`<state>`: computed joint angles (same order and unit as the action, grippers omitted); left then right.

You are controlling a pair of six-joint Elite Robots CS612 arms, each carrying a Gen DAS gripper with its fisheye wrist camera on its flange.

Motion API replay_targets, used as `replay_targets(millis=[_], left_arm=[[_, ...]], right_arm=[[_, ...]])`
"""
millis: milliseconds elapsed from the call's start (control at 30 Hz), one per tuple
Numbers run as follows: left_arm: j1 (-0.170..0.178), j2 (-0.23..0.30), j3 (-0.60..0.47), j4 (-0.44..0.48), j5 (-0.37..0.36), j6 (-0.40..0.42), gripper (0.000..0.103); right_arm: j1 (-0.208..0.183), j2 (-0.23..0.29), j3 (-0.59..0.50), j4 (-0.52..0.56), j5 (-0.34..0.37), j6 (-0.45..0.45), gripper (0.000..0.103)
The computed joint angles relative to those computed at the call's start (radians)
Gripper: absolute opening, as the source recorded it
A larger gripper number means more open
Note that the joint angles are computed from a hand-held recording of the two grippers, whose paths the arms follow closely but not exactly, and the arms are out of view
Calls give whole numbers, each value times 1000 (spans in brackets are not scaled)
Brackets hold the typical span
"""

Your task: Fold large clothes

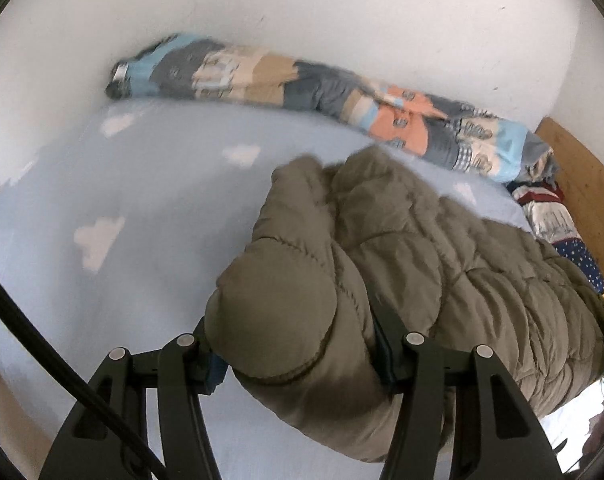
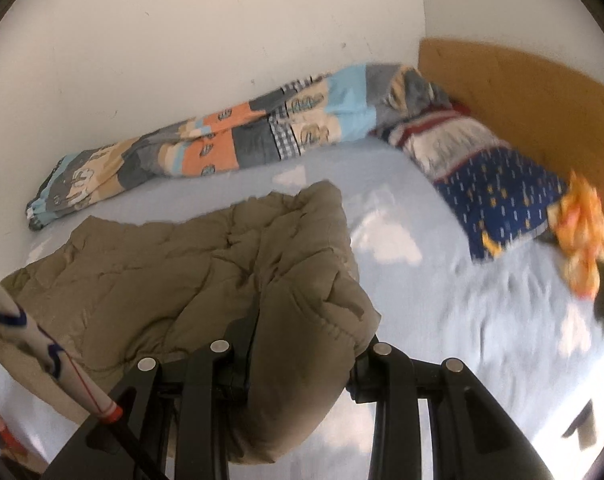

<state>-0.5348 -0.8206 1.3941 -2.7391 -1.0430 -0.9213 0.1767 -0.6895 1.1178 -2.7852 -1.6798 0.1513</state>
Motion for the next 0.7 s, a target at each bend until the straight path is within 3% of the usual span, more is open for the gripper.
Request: replay_targets(millis=[133, 300, 400, 567, 700], left_arm=[[-5, -9, 70, -12, -62, -98, 58], [9, 0, 113, -105, -131, -168, 71], [32, 3, 147, -188, -214, -249, 83], [69, 0, 241, -429, -379, -458, 84], [68, -15, 288, -543, -385, -550, 84]], right_arm=[[-11, -30, 90, 15, 35, 55, 35], [-42, -24, 126, 78, 127, 171, 40], [-69, -23, 141, 85, 221, 268, 53], [-114, -41, 192, 52, 385, 423, 69], [-133, -72, 258, -20, 444, 508, 73]])
